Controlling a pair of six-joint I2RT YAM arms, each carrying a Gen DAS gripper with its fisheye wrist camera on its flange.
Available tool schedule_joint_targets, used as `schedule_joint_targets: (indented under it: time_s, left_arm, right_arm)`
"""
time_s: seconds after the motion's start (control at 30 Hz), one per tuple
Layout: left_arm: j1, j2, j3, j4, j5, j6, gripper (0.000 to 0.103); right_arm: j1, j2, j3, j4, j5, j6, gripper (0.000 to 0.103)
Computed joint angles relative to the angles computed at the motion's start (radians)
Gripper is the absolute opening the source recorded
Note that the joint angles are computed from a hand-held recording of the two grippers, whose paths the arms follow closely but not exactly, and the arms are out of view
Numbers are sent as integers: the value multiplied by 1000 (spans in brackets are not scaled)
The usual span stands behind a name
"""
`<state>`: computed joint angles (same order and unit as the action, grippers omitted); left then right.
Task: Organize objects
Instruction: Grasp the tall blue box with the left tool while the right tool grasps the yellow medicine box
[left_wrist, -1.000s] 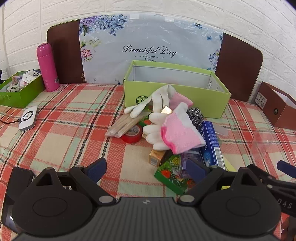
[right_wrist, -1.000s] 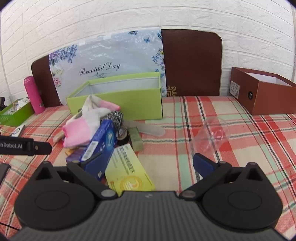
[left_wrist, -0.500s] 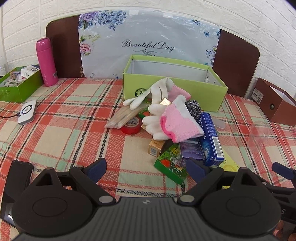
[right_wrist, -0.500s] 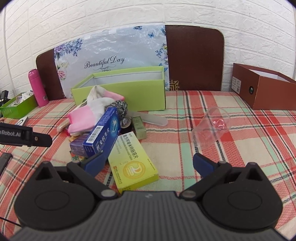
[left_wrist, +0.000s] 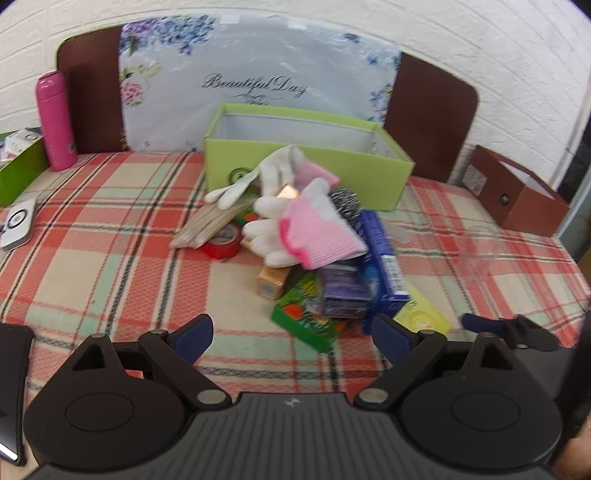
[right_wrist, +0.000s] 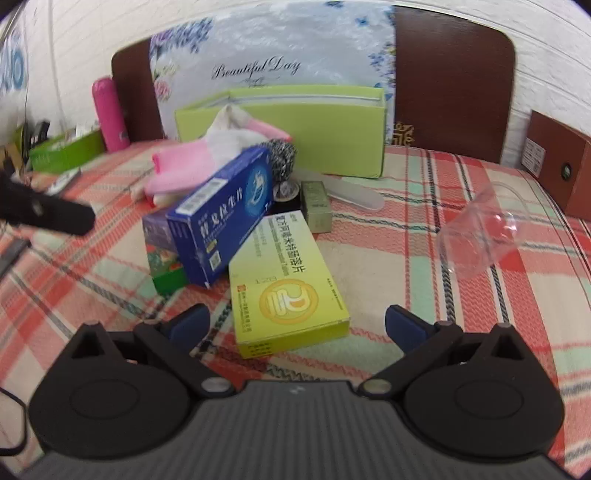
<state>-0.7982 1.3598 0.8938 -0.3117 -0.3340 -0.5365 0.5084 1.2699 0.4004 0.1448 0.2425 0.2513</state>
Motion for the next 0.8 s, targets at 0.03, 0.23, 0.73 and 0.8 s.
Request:
schedule_joint_targets:
  time_s: [0.03, 0.23, 0.73, 0.8]
  left_arm:
    - [-3, 0, 1, 18, 13, 9, 96]
    - [-26, 83, 68, 102, 52, 70, 92]
    - [23, 344, 245, 91, 229, 104, 18]
    - [40, 252, 152, 124, 311, 82, 18]
  right_arm:
    - [-3, 31, 3, 29, -2, -22, 103]
    - [-26, 98, -1, 105, -36, -17, 81]
    - [-61, -235, -94, -107, -29, 90, 72]
    - [-64, -285, -96, -156, -43, 101, 72]
